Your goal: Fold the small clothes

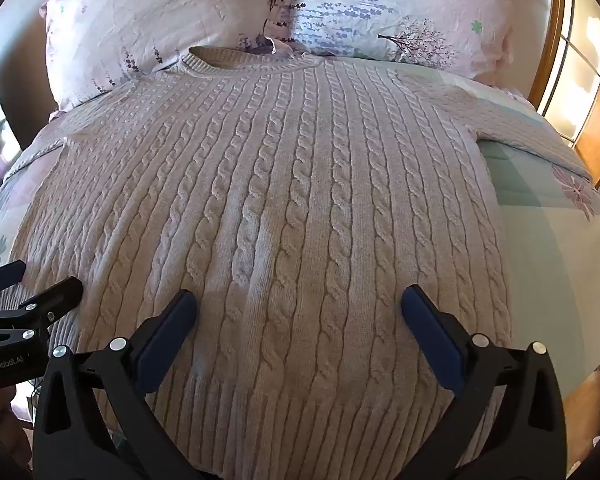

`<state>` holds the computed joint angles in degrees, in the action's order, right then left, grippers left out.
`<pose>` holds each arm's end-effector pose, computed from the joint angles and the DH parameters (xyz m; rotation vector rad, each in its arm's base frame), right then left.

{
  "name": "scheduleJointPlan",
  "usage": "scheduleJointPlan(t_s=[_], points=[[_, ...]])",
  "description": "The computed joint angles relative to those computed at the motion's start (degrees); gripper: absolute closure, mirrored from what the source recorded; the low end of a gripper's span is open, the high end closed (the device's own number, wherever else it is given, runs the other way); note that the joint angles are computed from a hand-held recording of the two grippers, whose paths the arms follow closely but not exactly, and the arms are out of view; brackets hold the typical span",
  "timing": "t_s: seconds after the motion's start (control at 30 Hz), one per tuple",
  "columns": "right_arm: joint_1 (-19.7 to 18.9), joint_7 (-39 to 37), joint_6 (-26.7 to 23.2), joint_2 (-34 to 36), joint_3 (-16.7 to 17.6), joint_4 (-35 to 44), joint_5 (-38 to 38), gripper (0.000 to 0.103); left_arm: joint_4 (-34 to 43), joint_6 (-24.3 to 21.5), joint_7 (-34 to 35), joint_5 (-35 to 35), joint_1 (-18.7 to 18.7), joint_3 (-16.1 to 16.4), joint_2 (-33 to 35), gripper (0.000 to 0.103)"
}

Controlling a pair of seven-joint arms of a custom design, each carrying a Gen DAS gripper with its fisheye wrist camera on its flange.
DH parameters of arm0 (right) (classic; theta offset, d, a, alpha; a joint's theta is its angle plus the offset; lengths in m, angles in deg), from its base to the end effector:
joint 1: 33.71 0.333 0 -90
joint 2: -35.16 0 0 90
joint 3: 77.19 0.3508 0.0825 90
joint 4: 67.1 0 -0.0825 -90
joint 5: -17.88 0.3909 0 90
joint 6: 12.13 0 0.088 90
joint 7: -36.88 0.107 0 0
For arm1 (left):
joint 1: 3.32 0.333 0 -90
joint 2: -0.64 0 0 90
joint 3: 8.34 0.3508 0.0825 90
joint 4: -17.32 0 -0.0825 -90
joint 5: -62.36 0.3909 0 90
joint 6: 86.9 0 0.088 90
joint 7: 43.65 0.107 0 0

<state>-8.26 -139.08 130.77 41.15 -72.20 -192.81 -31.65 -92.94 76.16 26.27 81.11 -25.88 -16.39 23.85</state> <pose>0.4906 0.2924 0.3857 -1.4377 2.3054 -0.6844 0.5831 -0.3538 0.3655 -1.4828 2.3519 -0.6386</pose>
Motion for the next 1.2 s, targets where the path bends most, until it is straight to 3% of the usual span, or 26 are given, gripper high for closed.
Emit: scheduleJointPlan(t_s=[1.2], points=[[0.06, -0.13, 0.03, 0.24, -0.12, 0.15, 0.16, 0.001, 0.60, 0.71, 0.08, 0.29, -0.20, 0.51, 0.55, 0.002]])
